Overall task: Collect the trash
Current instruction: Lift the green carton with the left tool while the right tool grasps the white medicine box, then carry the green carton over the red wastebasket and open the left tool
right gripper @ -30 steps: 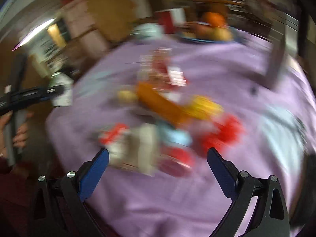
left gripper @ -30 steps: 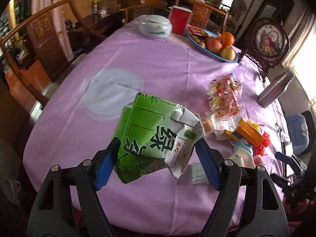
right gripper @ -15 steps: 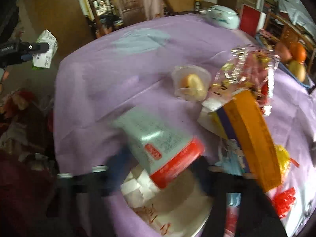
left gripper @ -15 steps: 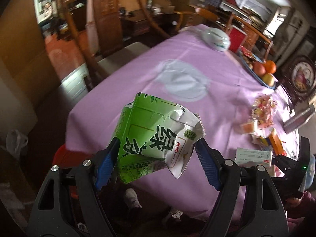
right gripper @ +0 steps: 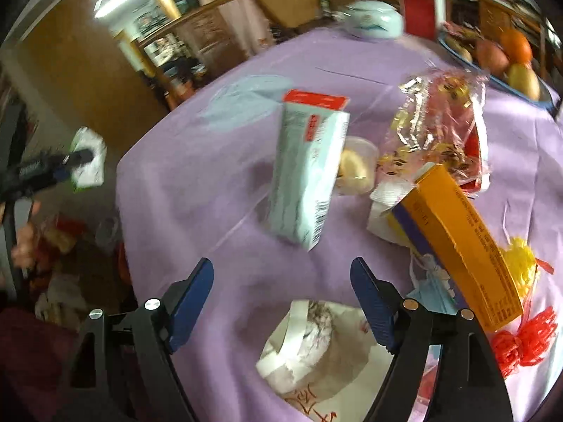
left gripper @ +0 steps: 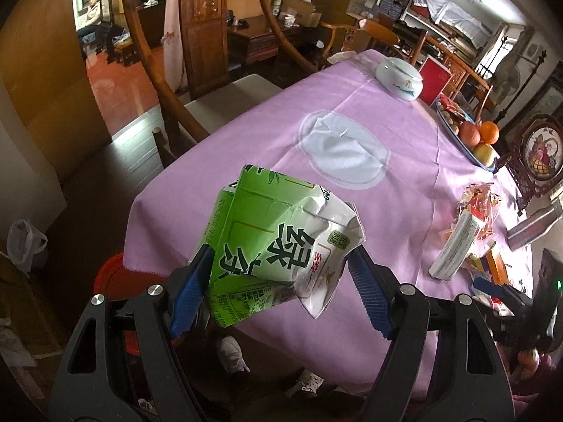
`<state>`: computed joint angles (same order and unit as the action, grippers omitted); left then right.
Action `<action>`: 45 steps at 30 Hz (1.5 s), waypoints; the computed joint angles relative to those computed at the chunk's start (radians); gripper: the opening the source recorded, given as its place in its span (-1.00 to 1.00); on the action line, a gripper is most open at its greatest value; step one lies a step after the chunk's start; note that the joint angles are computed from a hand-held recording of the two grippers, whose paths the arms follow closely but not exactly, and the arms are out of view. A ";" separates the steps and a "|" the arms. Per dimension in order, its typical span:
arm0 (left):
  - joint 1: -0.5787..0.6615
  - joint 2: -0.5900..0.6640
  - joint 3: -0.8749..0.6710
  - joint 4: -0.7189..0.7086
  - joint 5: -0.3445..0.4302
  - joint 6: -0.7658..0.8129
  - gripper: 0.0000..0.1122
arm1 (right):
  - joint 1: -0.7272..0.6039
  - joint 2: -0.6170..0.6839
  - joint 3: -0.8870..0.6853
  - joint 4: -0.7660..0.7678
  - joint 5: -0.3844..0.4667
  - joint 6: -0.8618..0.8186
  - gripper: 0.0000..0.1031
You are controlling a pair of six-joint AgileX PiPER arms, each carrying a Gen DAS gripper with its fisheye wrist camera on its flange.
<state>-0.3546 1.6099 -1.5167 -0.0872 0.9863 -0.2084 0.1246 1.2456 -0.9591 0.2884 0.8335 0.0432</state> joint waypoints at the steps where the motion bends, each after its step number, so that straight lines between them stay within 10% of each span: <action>1: 0.004 0.001 -0.001 -0.005 0.000 0.006 0.34 | -0.012 0.011 -0.005 0.014 -0.004 0.009 0.53; 10: 0.066 0.000 0.005 -0.032 0.004 0.042 0.34 | 0.032 0.227 -0.155 -0.055 -0.035 0.193 0.48; 13: 0.099 0.000 0.010 -0.049 0.002 0.066 0.34 | 0.029 0.229 -0.142 -0.047 -0.040 0.186 -0.16; 30: 0.457 -0.072 0.233 -0.113 -0.018 0.247 0.38 | 0.306 0.179 -0.376 -0.243 0.048 0.310 -0.15; 45: 0.668 -0.131 0.283 -0.093 0.011 0.301 0.67 | 0.571 0.563 -0.921 -0.262 0.246 0.222 -0.15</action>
